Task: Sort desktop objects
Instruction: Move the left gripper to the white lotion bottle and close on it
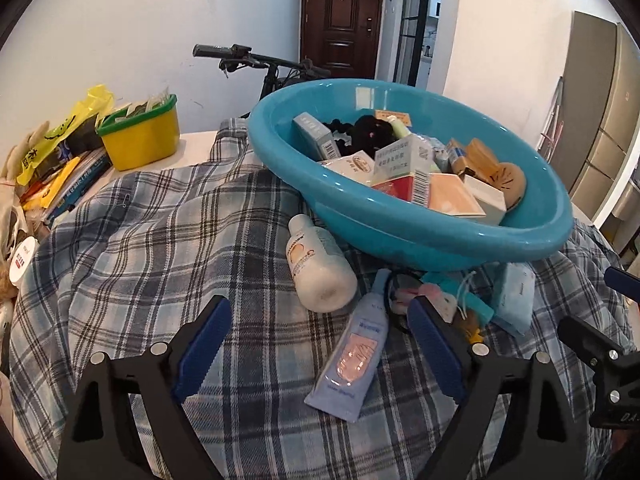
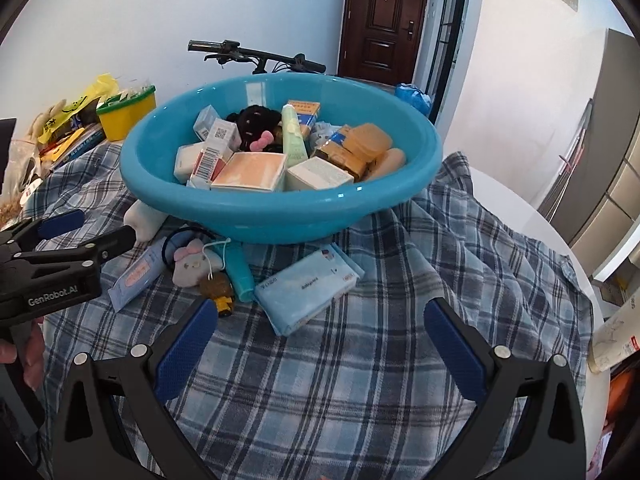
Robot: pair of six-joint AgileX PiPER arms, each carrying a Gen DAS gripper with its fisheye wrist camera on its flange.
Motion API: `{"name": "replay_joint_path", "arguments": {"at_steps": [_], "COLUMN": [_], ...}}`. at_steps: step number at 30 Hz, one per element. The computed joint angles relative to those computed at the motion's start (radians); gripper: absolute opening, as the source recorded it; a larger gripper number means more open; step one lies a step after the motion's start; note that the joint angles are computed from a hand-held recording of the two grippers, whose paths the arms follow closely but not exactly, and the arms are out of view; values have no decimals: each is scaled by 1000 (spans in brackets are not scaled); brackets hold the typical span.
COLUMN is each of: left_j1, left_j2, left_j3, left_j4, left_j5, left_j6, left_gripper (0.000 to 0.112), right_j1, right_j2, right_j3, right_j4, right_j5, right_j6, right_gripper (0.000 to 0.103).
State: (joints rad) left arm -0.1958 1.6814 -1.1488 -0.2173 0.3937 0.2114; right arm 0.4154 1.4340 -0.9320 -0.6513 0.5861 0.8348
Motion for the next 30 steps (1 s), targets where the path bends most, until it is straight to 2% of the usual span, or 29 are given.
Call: {"name": "replay_joint_path", "arguments": {"at_steps": [4,6,7,10,12,13,15,16,21,24,30], "left_j1": [8,12,10,19,19,20,28,34,55,56,82], "left_j2": [66,107,129,183,205,213,229,236,223,173,77], "left_j3": [-69,-113,-137,-194,-210,-215,-230,-237,-219,-156,-44], "left_j4": [8,10,39,14,26,23,8,-9,-91,-80,-191], "left_j5": [25,50,64,107,103,101,108,114,124,98,86], "left_j6": [-18,-23,-54,-38,-51,-49,-41,-29,75,92,185], "left_gripper": [90,74,71,68,66,62,47,43,43,42,42], "right_j1": [-21,-29,-29,-27,-26,-28,-34,-39,-61,-69,-101], "right_j2": [44,61,67,74,78,79,79,78,65,52,49], "right_j3": [-40,-51,-54,-52,-48,-46,-40,-35,-17,3,22], "right_j4": [49,73,75,82,82,86,89,91,112,109,152], "right_j5": [-11,-18,-18,-22,-19,-18,-19,-20,-29,-40,-65], "right_j6": [-57,-75,-74,-79,-81,-87,-92,-94,-104,-106,-125], "right_gripper": [103,103,103,103,103,103,103,103,103,103,103]}}
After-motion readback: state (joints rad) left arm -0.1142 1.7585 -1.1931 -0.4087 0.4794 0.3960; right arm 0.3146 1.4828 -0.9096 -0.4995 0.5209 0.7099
